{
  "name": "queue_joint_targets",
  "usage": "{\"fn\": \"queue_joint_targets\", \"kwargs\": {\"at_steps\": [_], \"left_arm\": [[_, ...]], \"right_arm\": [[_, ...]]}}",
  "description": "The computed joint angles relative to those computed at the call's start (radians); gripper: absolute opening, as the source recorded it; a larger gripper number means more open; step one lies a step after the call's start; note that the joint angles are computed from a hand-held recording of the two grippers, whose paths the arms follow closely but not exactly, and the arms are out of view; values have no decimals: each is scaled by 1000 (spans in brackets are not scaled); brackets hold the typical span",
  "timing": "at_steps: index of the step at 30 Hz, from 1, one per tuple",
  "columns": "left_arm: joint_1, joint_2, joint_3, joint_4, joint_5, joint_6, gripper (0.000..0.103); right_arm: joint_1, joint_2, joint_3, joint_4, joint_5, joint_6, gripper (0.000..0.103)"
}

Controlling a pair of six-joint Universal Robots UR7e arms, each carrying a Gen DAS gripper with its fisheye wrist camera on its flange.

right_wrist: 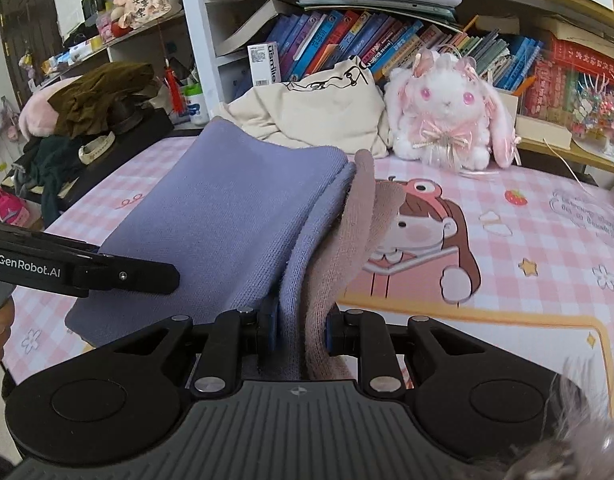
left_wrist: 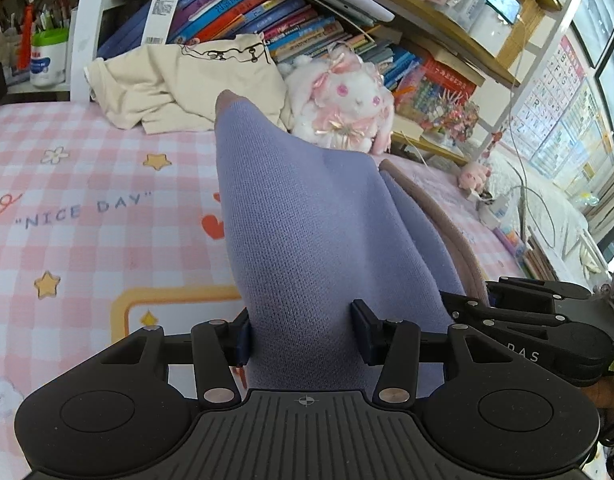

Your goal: Fold clothes

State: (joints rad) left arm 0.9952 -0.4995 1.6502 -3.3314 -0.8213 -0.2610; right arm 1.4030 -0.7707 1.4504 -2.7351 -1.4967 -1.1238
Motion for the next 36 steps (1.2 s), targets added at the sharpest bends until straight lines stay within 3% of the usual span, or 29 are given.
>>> {"fn": "queue_joint_targets", "kwargs": {"at_steps": [7,22,29,36], "left_arm": [[53,15,-76,18,-39,37,48],[180,76,-317,147,-123,79,48],[208,108,-422,235,-115,83,48],[231,123,-464,246,-132,21,52]], "right_arm": [[28,90,-124,25,-25,12,19],[82,363,-509,108,-97,13,20],[101,477,-697,195,-155,84,20],[113,581,-908,328,-184,189,21]]}}
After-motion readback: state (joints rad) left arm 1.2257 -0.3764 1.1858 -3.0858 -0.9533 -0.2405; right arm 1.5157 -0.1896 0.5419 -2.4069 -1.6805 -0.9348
